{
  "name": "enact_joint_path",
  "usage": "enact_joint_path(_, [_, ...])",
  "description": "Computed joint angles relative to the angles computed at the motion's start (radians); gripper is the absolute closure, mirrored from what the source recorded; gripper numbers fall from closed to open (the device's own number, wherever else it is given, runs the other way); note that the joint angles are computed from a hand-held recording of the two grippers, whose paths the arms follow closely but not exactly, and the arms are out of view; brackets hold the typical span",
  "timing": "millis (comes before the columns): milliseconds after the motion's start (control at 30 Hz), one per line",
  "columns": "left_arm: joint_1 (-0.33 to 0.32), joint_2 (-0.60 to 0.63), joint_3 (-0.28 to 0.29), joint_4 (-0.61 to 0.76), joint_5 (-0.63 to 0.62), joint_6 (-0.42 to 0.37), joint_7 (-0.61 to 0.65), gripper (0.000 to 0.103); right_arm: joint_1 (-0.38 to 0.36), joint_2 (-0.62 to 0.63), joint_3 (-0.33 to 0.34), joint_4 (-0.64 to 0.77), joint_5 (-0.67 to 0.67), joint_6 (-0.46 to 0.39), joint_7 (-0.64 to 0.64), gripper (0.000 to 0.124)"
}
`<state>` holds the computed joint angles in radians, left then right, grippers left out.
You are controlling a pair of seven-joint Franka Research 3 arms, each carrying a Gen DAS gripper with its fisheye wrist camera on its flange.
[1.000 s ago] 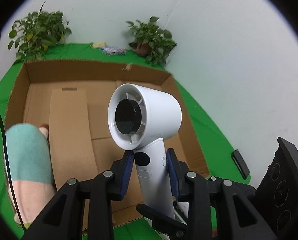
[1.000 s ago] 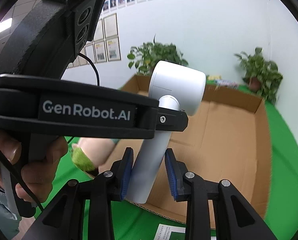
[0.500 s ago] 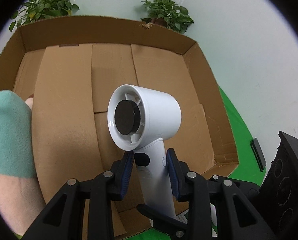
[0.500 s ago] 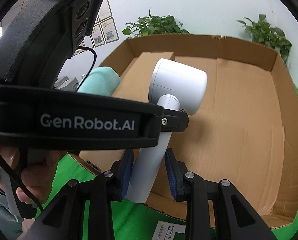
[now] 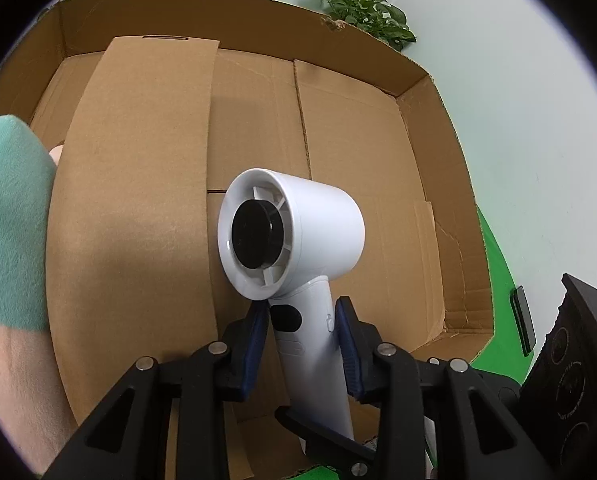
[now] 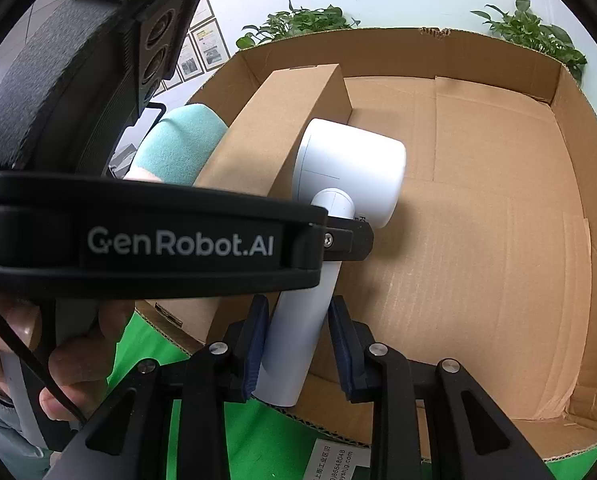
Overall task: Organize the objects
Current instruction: 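Lower the hair dryer beside the brown box and open the left gripper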
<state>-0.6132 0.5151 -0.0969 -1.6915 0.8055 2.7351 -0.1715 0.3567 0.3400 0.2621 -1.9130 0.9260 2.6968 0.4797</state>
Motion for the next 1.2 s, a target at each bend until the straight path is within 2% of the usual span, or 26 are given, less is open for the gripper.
enact_joint_path(233, [-0.017,-0.015,0.013,-0.011,0.046,-0.013,-0.068,0.070,0.010,0.003,0.003,0.002,0.017,0.023,-0.002,0.095])
enact_joint_path(300, [-0.021,-0.023,0.015,-0.020,0.061,-0.019,-0.087,0.077,0.013,0.008,0.002,0.007,0.013,0.023,0.005,0.095])
enact_joint_path(367, [-0.035,-0.047,0.031,-0.043,0.110,-0.014,-0.144,0.078,0.017,0.014,0.001,0.012,0.001,0.023,0.015,0.095])
enact_joint_path(500, [-0.048,-0.111,0.023,-0.091,0.213,-0.075,-0.227,0.078,0.048,0.025,-0.005,0.004,-0.048,0.075,0.047,0.092])
enact_joint_path(567, [-0.039,-0.139,0.003,-0.117,0.242,-0.101,-0.251,0.078,0.051,0.035,-0.002,0.011,-0.077,0.080,0.079,0.091])
enact_joint_path(633, [-0.034,-0.166,-0.017,-0.143,0.275,-0.135,-0.273,0.078,0.065,0.038,-0.001,0.001,-0.121,0.128,0.107,0.088])
enact_joint_path(667, [-0.031,-0.180,-0.028,-0.158,0.292,-0.150,-0.286,0.078,0.065,0.038,0.003,-0.003,-0.132,0.135,0.113,0.086])
enact_joint_path(733, [-0.022,-0.201,-0.052,-0.180,0.315,-0.184,-0.299,0.078,0.046,0.034,0.025,-0.006,-0.111,0.133,0.104,0.067])
enact_joint_path(867, [-0.014,-0.215,-0.098,-0.198,0.332,-0.269,-0.291,0.078,0.005,0.003,0.066,-0.025,0.002,0.160,0.037,0.053])
enact_joint_path(933, [-0.025,-0.220,-0.113,-0.199,0.348,-0.332,-0.290,0.077,-0.017,-0.020,0.090,-0.040,0.086,0.190,-0.024,0.033])
enact_joint_path(1000, [-0.035,-0.226,-0.125,-0.205,0.370,-0.382,-0.308,0.066,-0.039,-0.032,0.094,-0.035,0.167,0.198,-0.096,0.027])
enact_joint_path(1067, [-0.036,-0.237,-0.135,-0.222,0.396,-0.398,-0.343,0.062,-0.069,-0.054,0.100,-0.050,0.228,0.172,-0.162,0.027])
enact_joint_path(1100, [-0.033,-0.241,-0.141,-0.230,0.399,-0.398,-0.351,0.062,-0.059,-0.043,0.075,-0.039,0.223,0.152,-0.138,0.030])
enact_joint_path(1133, [-0.030,-0.243,-0.146,-0.236,0.398,-0.397,-0.356,0.062,-0.040,-0.029,0.044,-0.017,0.186,0.117,-0.085,0.038])
enact_joint_path(1167, [-0.027,-0.245,-0.150,-0.242,0.400,-0.397,-0.362,0.062,-0.003,0.002,0.006,0.027,0.084,0.104,0.027,0.045])
enact_joint_path(1200, [-0.026,-0.251,-0.153,-0.251,0.402,-0.401,-0.371,0.062,0.001,-0.003,-0.019,0.037,0.046,0.036,0.068,0.064])
